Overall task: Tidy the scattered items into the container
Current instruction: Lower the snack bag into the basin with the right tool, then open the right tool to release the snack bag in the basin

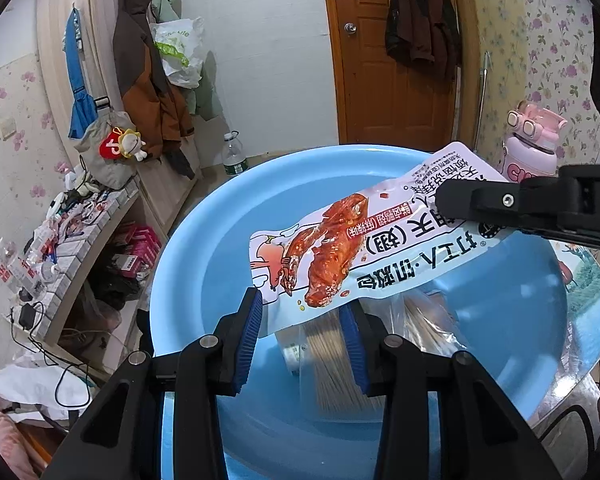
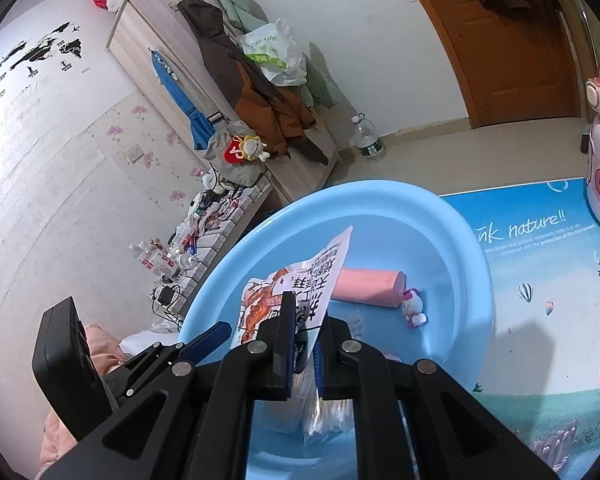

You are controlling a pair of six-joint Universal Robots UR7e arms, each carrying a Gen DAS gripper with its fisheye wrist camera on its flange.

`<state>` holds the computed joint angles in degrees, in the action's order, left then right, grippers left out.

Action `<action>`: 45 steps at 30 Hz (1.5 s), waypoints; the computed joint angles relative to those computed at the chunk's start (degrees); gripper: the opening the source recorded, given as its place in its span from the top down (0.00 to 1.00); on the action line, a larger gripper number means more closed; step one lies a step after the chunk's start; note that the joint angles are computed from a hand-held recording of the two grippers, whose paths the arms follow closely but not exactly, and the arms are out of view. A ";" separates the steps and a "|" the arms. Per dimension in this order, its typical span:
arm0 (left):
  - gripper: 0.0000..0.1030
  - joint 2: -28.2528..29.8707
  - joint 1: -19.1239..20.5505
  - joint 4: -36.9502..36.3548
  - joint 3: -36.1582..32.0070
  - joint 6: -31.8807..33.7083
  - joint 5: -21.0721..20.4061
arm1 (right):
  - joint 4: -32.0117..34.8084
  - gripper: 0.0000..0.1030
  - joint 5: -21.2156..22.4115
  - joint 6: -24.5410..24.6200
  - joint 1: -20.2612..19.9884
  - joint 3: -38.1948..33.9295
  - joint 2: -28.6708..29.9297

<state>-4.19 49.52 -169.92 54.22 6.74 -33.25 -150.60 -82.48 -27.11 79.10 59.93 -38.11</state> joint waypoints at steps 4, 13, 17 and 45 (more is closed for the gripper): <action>0.62 0.29 0.13 0.10 -0.74 0.78 0.00 | 0.10 0.92 -0.51 -0.12 0.15 -0.60 0.35; 0.54 1.03 0.02 0.35 -2.23 1.85 0.70 | 0.19 0.91 -2.07 0.19 0.33 -1.58 0.89; 0.52 0.93 0.17 0.79 -2.37 1.35 0.77 | 1.91 0.90 -2.58 1.27 0.27 -3.14 1.61; 0.42 0.79 0.36 -2.27 -3.04 2.57 2.69 | 0.59 0.75 -5.14 2.70 0.75 -2.51 0.28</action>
<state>-3.39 49.87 -172.19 51.18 9.31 -30.55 -150.00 -87.62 -24.42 79.85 57.41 -37.83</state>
